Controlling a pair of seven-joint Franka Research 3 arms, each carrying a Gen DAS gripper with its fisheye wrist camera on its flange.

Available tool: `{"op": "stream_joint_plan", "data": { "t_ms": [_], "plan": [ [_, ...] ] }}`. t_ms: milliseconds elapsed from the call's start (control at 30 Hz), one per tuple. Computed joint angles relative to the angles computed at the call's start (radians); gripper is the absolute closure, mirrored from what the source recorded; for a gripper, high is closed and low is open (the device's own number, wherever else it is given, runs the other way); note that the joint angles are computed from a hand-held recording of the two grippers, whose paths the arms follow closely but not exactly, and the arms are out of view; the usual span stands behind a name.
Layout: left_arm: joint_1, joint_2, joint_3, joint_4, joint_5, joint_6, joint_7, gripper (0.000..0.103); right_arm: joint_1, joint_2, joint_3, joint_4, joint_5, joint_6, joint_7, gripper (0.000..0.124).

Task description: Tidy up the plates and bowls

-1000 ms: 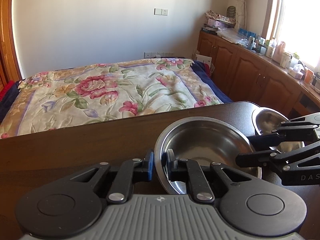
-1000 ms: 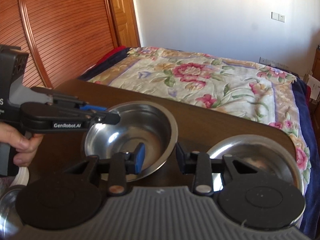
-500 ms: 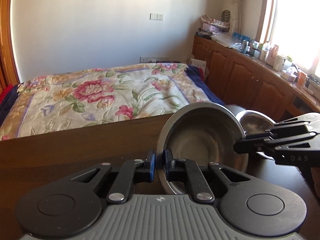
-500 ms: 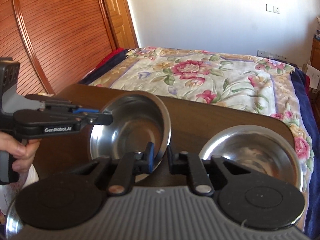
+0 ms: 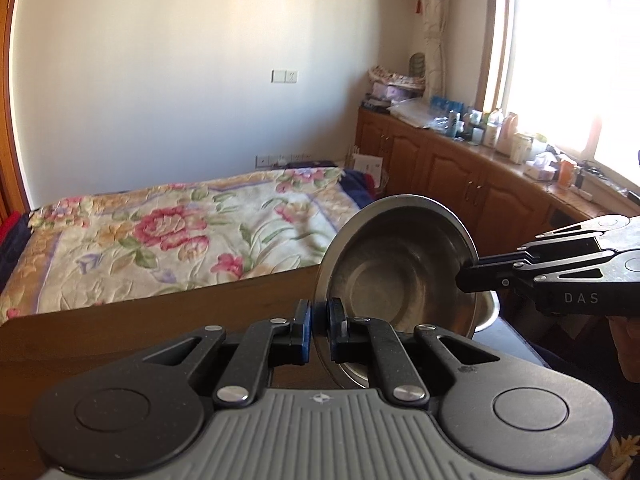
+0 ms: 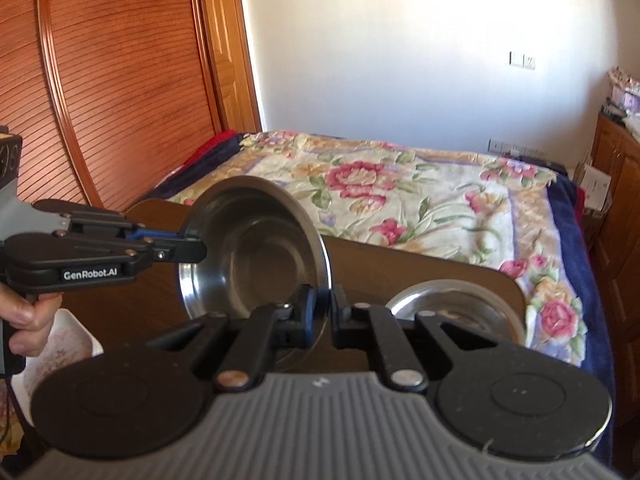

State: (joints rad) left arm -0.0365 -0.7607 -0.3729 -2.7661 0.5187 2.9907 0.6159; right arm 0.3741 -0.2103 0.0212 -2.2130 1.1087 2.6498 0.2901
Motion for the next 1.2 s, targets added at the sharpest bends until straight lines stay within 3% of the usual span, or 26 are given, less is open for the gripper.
{"op": "stream_joint_plan", "data": {
  "t_ms": [733, 1200],
  "plan": [
    [-0.229, -0.268, 0.019, -0.112, -0.064, -0.169, 0.019, 0.094, 0.066, -0.245, -0.045, -0.208, -0.007, 0.068, -0.022, 0.114],
    [-0.313, -0.367, 0.037, -0.191, -0.095, -0.216, 0.022, 0.093, 0.12, -0.333, -0.068, -0.295, -0.057, 0.081, 0.022, 0.114]
  ]
}}
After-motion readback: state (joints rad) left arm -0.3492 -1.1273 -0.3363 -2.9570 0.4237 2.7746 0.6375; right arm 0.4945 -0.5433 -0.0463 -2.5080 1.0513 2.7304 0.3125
